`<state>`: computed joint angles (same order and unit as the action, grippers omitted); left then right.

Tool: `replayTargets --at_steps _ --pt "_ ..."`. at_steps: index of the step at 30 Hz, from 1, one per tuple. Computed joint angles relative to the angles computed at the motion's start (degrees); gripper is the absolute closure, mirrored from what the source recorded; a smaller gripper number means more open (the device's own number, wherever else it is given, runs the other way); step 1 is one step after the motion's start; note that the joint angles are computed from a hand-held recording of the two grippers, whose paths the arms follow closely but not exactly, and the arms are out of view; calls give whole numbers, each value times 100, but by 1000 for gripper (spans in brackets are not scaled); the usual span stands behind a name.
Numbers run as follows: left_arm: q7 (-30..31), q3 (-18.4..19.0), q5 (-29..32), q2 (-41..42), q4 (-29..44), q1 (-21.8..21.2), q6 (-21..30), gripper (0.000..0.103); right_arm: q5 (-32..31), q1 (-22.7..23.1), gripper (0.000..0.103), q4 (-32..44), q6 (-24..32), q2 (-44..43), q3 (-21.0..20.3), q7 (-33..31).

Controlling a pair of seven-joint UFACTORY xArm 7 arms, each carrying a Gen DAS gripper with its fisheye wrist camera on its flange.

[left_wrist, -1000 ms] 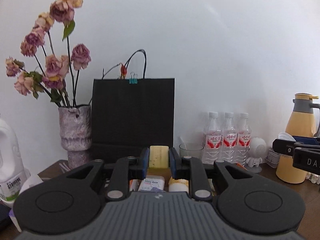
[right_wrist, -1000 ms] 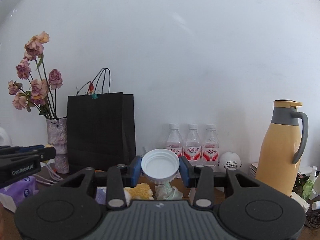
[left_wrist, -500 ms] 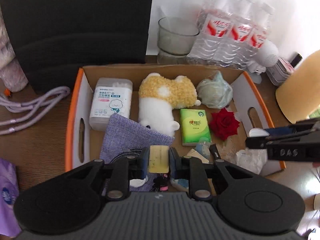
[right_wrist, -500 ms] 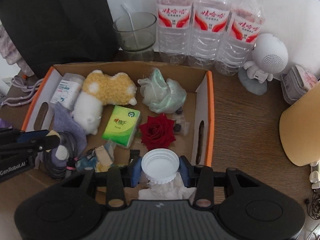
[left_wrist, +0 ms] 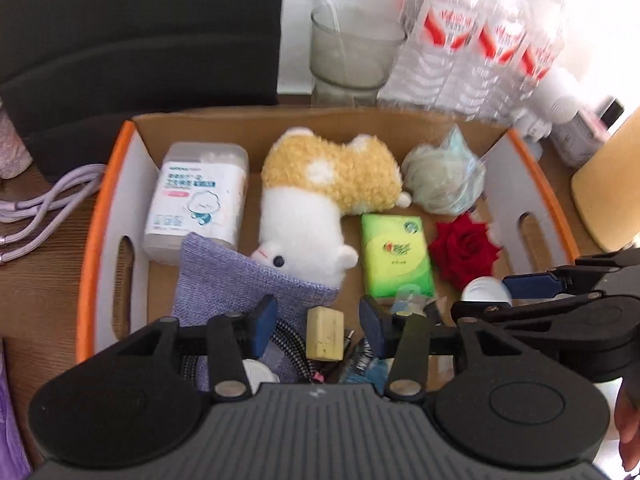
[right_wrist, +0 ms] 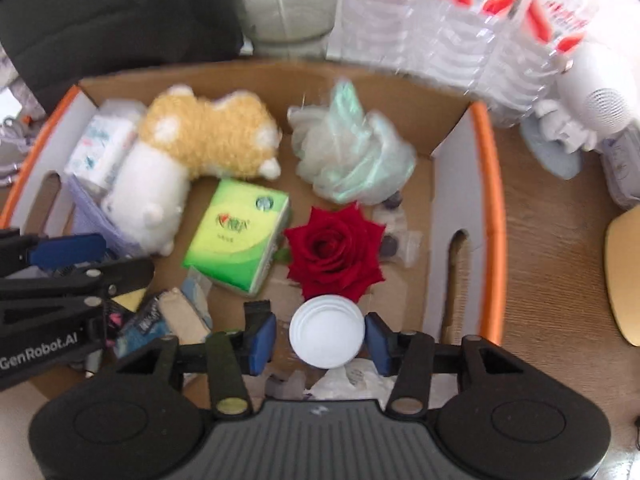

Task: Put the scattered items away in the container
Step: 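Open both tools to drop the bottle cap and yellow block into the box, then withdraw both tools from the box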

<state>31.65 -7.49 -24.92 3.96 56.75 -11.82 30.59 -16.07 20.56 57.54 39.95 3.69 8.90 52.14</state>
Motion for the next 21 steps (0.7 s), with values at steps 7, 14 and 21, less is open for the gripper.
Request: replayTargets --at_steps 7,14,21 --pt "-821 193 737 -797 -176 102 445 35 220 -25 36 -199 437 -1105 174 90" --pt "-990 425 1018 -1639 -613 178 797 27 123 -45 35 -130 922 -1510 551 617" --pt "-1171 370 1397 -2445 -1692 122 -292 8 -477 -3 19 -496 584 -1751 910 1429"
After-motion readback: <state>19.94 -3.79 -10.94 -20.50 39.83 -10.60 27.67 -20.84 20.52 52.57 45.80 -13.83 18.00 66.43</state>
